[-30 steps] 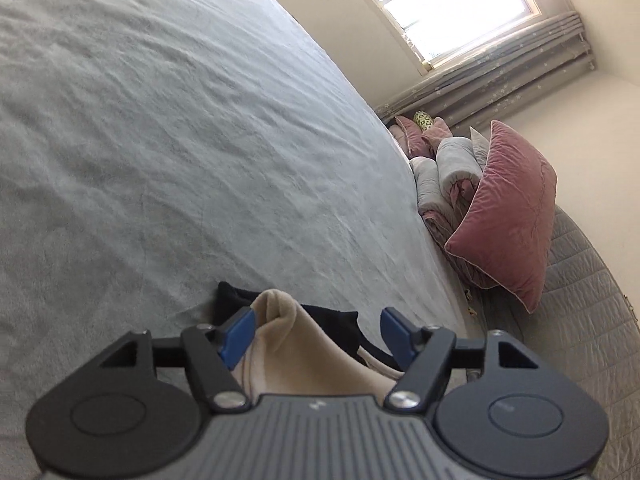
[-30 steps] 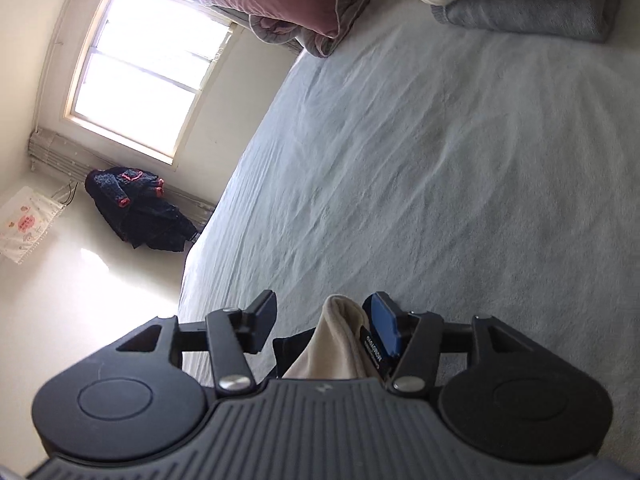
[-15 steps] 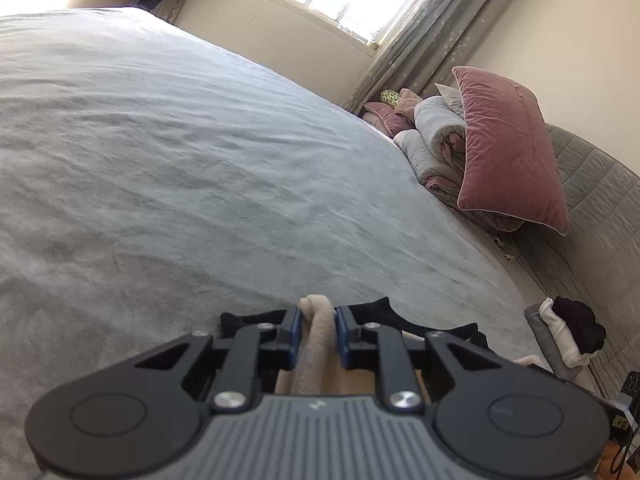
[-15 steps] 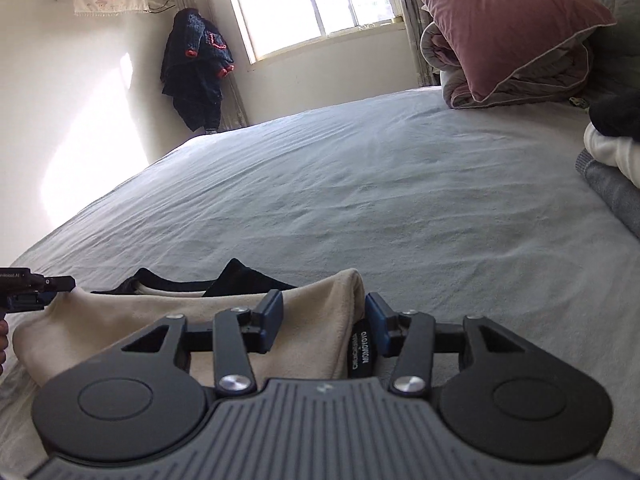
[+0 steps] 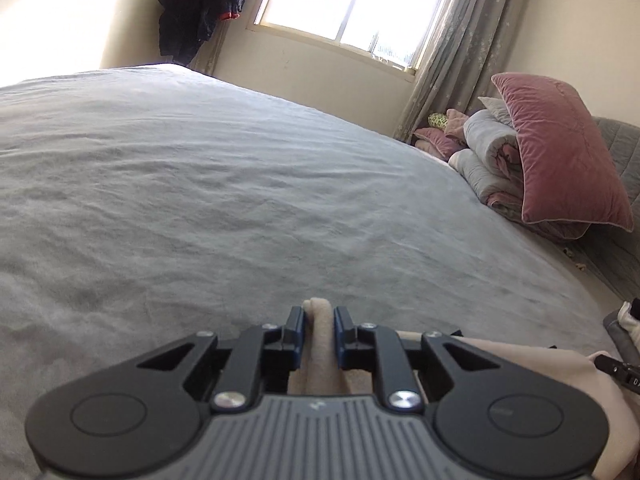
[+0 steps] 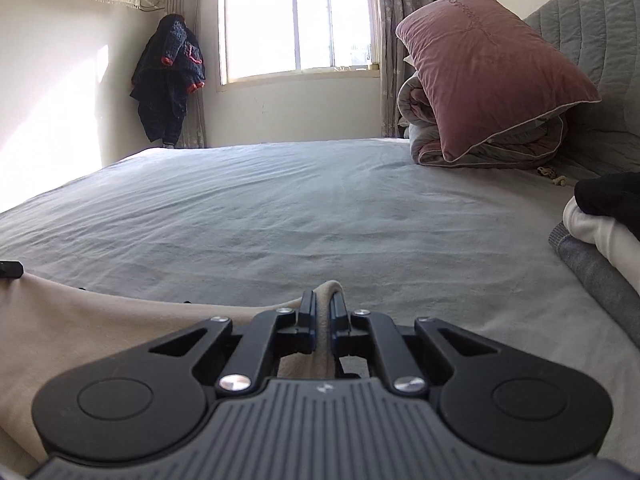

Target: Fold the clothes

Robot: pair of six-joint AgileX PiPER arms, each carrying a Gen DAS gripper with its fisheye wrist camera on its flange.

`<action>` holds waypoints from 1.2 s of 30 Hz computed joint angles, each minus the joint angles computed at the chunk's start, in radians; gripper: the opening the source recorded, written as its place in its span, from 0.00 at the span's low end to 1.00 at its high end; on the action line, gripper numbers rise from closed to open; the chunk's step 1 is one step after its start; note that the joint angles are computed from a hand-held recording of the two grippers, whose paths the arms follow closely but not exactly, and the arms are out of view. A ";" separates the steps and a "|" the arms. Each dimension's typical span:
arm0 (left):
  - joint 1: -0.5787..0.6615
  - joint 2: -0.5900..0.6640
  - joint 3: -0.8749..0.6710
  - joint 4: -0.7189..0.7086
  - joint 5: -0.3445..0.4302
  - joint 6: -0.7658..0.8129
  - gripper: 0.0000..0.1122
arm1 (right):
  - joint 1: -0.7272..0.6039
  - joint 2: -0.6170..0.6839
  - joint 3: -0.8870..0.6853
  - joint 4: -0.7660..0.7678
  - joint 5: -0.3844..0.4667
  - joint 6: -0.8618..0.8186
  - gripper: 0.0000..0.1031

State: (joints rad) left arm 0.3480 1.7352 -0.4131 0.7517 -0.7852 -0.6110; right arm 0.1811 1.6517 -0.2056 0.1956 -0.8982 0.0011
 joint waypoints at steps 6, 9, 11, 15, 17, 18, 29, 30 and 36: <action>-0.066 -0.061 -0.030 -0.047 0.159 0.018 0.31 | 0.049 0.008 -0.078 0.164 0.162 -0.156 0.10; -0.104 -0.181 0.036 -0.197 0.178 0.115 0.42 | 0.123 -0.067 -0.051 0.335 0.156 -0.252 0.42; -0.128 -0.259 0.087 -0.281 0.153 0.173 0.44 | 0.170 -0.134 -0.014 0.404 0.126 -0.261 0.47; -0.231 -0.359 0.129 -0.358 0.172 0.222 0.47 | 0.337 -0.243 0.012 0.583 0.091 -0.343 0.49; -0.320 -0.341 0.126 -0.431 0.190 0.282 0.48 | 0.419 -0.226 -0.019 0.629 0.103 -0.370 0.51; -0.373 -0.325 0.123 -0.485 0.198 0.325 0.48 | 0.454 -0.213 -0.038 0.646 0.110 -0.381 0.51; -0.599 -0.101 0.022 -0.837 0.240 0.605 0.49 | 0.547 0.095 -0.320 0.717 0.243 -0.461 0.50; -0.595 -0.101 0.009 -0.828 0.261 0.593 0.50 | 0.537 0.106 -0.329 0.710 0.248 -0.452 0.51; -0.559 -0.169 0.014 -0.777 0.322 0.551 0.52 | 0.506 0.052 -0.301 0.663 0.281 -0.416 0.52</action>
